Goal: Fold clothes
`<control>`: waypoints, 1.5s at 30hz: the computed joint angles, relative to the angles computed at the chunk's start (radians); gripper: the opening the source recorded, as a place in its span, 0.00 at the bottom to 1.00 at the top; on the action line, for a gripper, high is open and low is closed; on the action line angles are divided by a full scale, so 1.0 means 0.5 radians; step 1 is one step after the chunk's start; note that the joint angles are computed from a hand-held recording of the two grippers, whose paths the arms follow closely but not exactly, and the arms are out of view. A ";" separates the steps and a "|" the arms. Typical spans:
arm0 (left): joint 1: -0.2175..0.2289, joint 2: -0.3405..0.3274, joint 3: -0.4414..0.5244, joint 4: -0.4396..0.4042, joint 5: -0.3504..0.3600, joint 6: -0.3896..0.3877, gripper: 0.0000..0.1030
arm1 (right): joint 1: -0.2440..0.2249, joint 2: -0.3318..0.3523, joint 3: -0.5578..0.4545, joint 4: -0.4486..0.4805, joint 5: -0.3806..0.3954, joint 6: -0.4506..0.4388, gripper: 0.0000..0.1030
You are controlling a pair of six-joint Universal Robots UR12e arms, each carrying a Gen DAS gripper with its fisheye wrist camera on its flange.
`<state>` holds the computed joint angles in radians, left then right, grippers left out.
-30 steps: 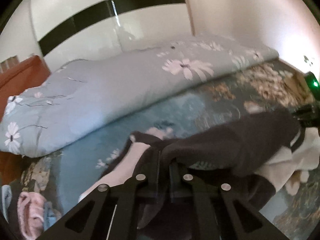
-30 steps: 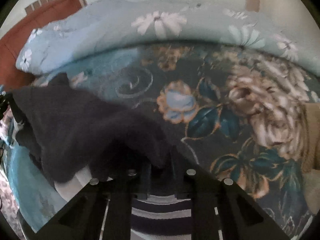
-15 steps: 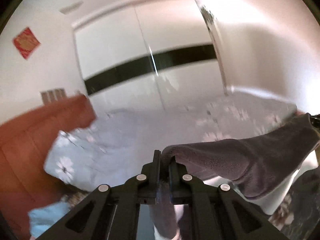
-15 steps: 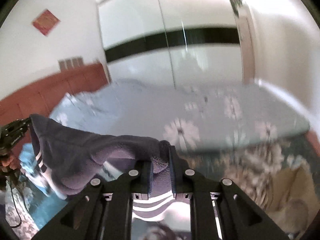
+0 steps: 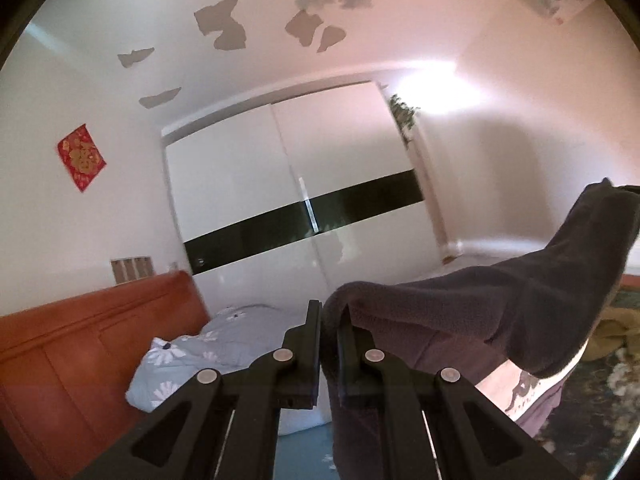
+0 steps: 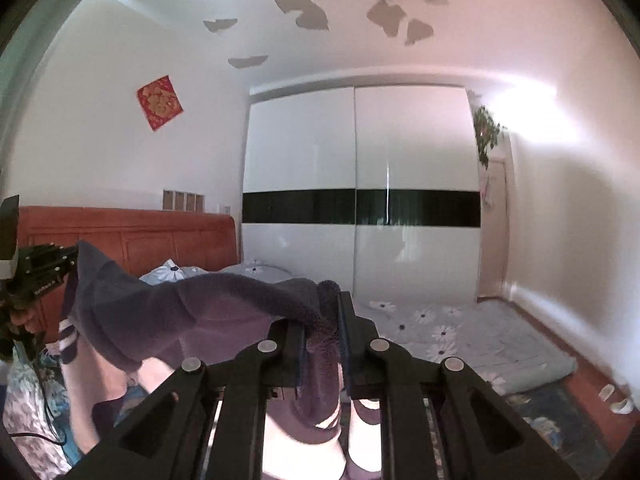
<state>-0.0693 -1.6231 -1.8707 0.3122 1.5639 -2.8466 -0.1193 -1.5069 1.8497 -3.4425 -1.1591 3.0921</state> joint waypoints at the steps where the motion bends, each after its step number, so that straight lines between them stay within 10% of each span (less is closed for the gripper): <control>1: 0.000 0.014 -0.013 -0.014 -0.005 0.013 0.07 | -0.011 -0.019 0.021 -0.003 0.014 0.000 0.14; 11: -0.017 -0.279 0.217 -0.530 0.203 -0.062 0.07 | 0.012 0.193 -0.172 0.522 0.012 -0.176 0.15; 23: -0.025 -0.995 0.780 -1.175 0.351 -0.034 0.07 | 0.188 1.010 -0.924 1.430 -0.477 0.118 0.15; 34: 0.029 -1.354 1.171 -1.604 0.228 -0.124 0.09 | 0.226 1.375 -1.366 2.008 -0.634 0.260 0.15; 45: 0.087 -1.392 1.181 -1.758 -0.071 -0.380 0.25 | 0.249 1.462 -1.457 2.167 -0.746 0.261 0.22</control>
<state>-0.0258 -2.3189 -1.2801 -0.5668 1.5286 -3.0367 0.0054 -0.7757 1.1214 -2.3591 -1.5319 3.2228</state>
